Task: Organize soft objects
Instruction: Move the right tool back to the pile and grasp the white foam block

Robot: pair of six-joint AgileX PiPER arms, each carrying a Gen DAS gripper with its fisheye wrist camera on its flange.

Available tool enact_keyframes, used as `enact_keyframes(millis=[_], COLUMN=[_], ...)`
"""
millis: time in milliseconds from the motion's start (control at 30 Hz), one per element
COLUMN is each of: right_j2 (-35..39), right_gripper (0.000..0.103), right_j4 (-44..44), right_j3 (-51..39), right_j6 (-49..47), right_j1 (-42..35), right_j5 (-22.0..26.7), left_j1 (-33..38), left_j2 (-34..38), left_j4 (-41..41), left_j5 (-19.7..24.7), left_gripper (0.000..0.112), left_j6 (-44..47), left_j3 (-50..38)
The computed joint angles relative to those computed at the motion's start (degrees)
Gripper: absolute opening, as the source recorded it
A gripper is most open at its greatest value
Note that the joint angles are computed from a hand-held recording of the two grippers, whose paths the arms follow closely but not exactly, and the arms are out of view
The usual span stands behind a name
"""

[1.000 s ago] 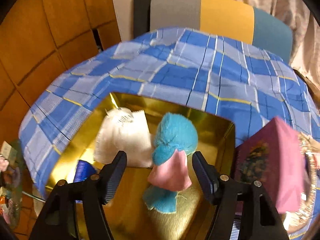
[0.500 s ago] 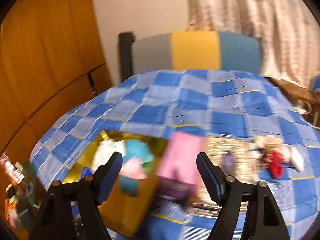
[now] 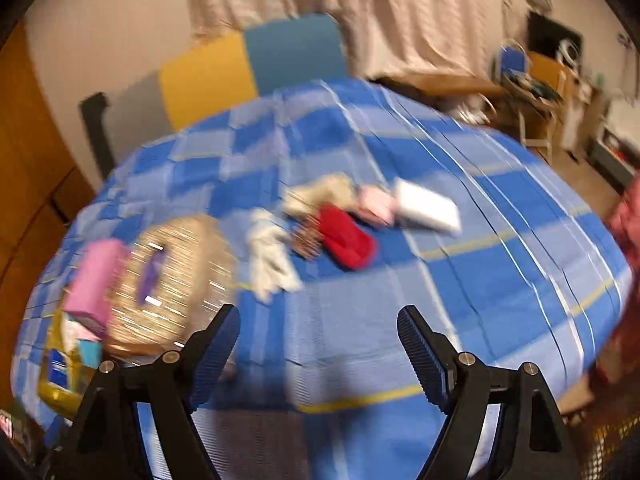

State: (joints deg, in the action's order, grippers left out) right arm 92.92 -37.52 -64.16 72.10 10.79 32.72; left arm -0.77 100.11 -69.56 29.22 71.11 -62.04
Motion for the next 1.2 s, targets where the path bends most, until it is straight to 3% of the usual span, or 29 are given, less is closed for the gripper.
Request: enact_keyframes(millis=[333, 533, 667, 767, 833, 1200], right_j2=[0.86, 2.84, 5.46, 8.24, 10.51, 31.43], right_gripper=[0.082, 0.082, 0.082, 0.083, 0.083, 0.084], right_j4=[4.18, 11.63, 22.0, 32.2, 33.56, 17.35], right_j3=[14.41, 14.68, 11.28, 6.35, 2.13, -34.25], right_j6=[-9.73, -23.58, -37.45, -50.39, -53.93, -62.73], right_j1=[-10.61, -18.33, -23.87, -27.34, -28.39, -25.68], right_j5=[-11.26, -15.32, -15.91, -14.4, -12.11, 10.19], left_j1=[-9.02, -15.55, -18.77, -20.75, -21.92, -25.79], left_j2=[-3.16, -2.32, -1.2, -0.61, -0.03, 4.45], left_j4=[3.48, 10.95, 15.58, 18.28, 19.9, 27.53], left_j5=[1.46, 1.53, 1.82, 2.0, 2.35, 3.7], left_gripper=[0.051, 0.051, 0.051, 0.051, 0.051, 0.051], left_j6=[1.42, -7.1, -13.43, -16.76, -18.76, -29.5], left_j3=[4.81, 2.37, -0.24, -1.77, -2.85, -11.14])
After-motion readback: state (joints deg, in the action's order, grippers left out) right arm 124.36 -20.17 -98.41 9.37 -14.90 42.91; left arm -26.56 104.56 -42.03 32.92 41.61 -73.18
